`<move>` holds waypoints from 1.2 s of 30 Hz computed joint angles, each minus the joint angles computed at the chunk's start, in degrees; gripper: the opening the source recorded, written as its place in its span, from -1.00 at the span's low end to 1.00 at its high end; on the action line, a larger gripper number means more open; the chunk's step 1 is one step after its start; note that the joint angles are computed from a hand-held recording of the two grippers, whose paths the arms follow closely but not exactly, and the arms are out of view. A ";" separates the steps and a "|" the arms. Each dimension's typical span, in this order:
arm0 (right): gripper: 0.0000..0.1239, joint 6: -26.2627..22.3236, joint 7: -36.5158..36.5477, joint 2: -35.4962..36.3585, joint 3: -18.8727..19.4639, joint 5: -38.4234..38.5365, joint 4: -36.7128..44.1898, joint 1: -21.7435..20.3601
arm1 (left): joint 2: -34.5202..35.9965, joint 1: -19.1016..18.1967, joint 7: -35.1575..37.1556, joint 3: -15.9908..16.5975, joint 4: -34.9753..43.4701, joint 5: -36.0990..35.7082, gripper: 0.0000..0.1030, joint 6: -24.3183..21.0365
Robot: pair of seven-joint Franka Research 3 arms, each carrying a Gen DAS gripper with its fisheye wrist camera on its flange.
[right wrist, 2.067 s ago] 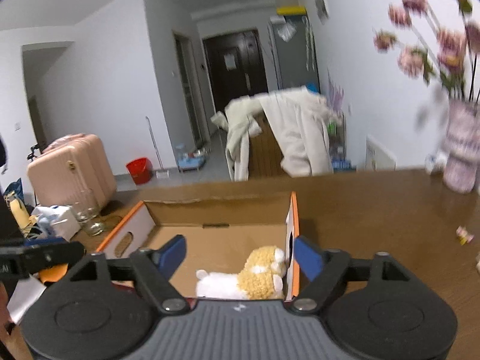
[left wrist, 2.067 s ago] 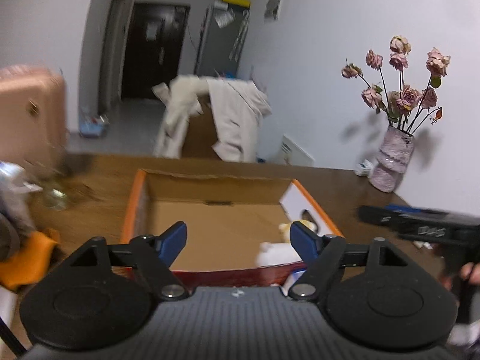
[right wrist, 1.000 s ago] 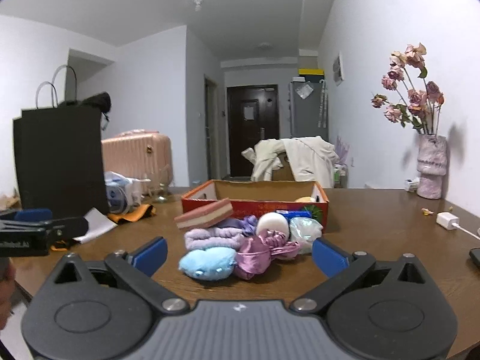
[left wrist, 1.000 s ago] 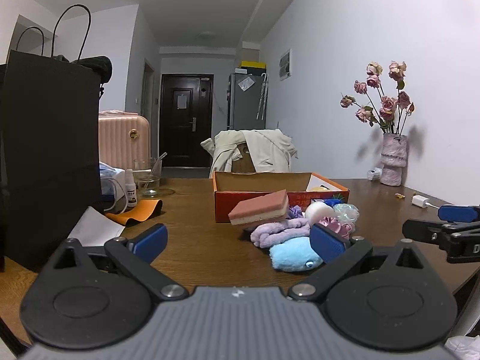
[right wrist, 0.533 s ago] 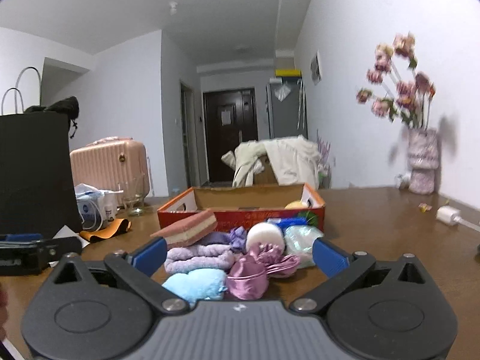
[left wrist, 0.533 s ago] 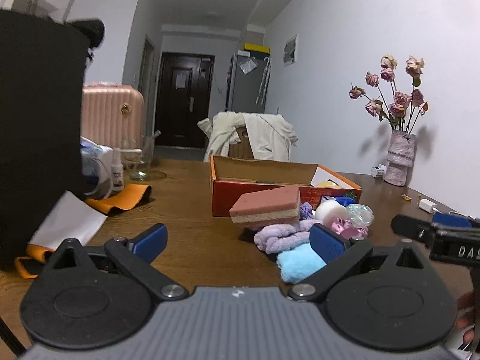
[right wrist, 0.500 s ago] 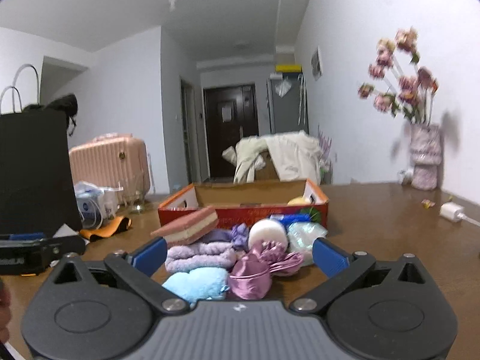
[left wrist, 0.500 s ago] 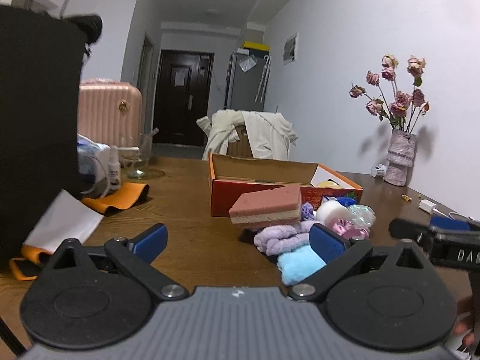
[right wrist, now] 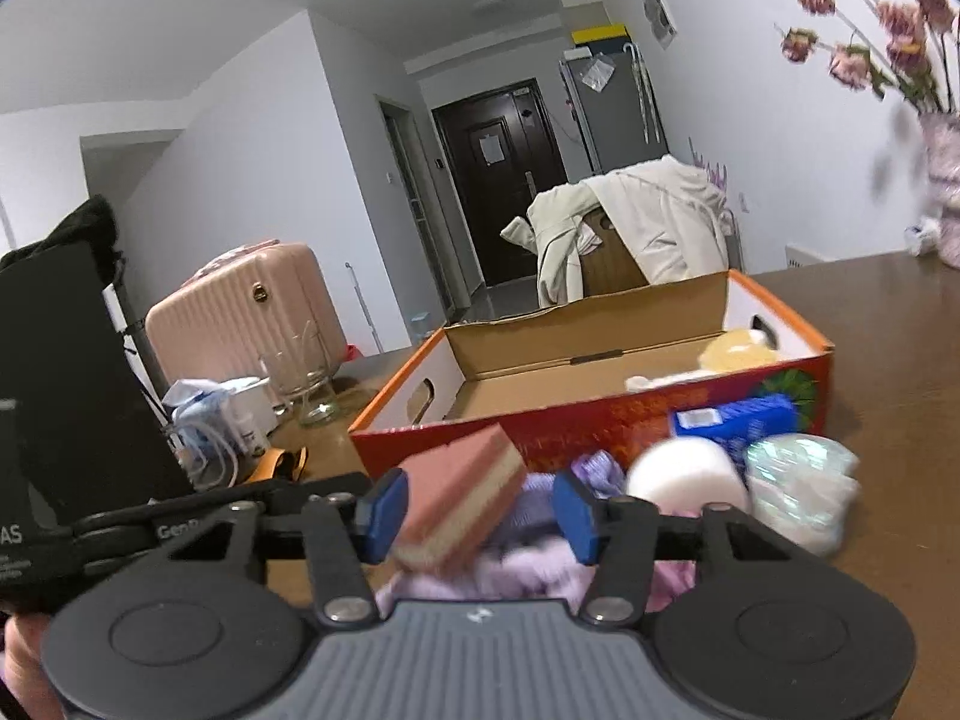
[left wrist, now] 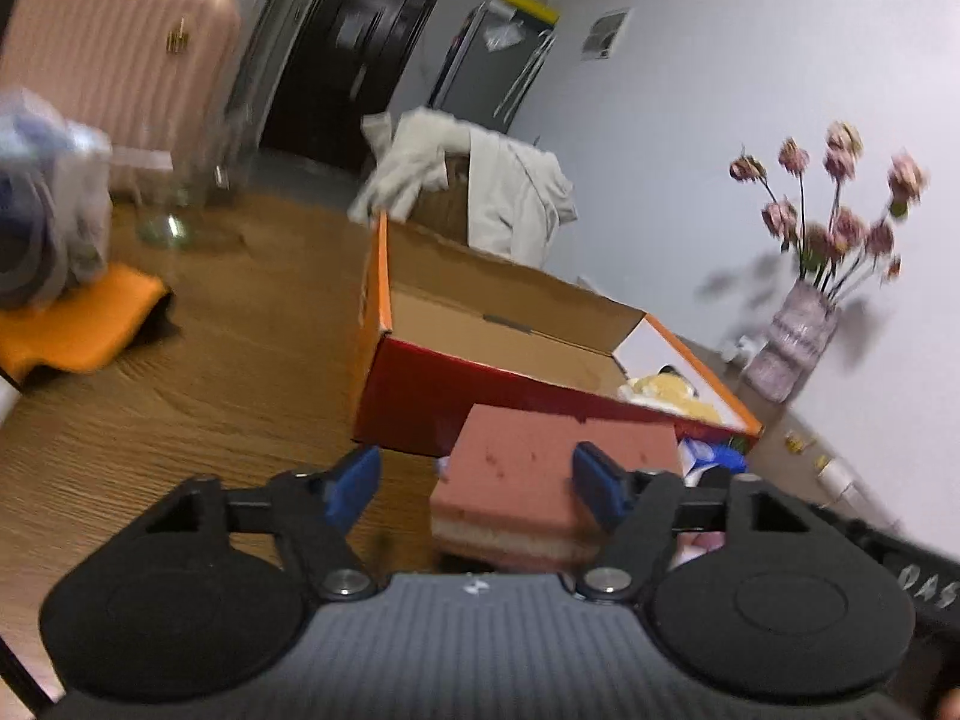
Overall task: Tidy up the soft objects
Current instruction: 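Grasp the pink sponge block with the left and right grippers, then carry the pink sponge block into the box and release it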
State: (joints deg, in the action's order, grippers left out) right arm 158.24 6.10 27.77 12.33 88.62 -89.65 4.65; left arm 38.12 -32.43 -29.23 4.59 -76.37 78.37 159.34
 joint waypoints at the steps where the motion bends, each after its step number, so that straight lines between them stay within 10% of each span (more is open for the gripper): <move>1: -0.31 -0.31 1.29 1.03 -0.12 -0.97 1.21 0.31 | 0.71 0.86 -1.77 0.20 0.67 0.45 -0.06 2.57; 4: -0.32 -0.68 5.58 3.73 0.02 -4.78 3.73 0.70 | 1.87 2.07 -6.20 1.17 1.49 0.70 -0.21 8.74; 17: -0.39 0.18 4.37 1.48 3.25 -3.09 0.91 -2.35 | -1.38 -2.00 -11.20 2.93 -1.34 7.02 -0.39 4.84; 36: -0.46 -21.38 2.82 -17.32 -9.06 -2.03 -24.21 -2.97 | -13.70 -7.39 -10.74 -12.43 -17.52 8.73 -0.39 -18.97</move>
State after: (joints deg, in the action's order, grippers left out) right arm 136.86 8.92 10.45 3.27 86.59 -113.86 1.68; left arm 24.42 -39.82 -39.97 -7.83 -93.88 87.11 140.37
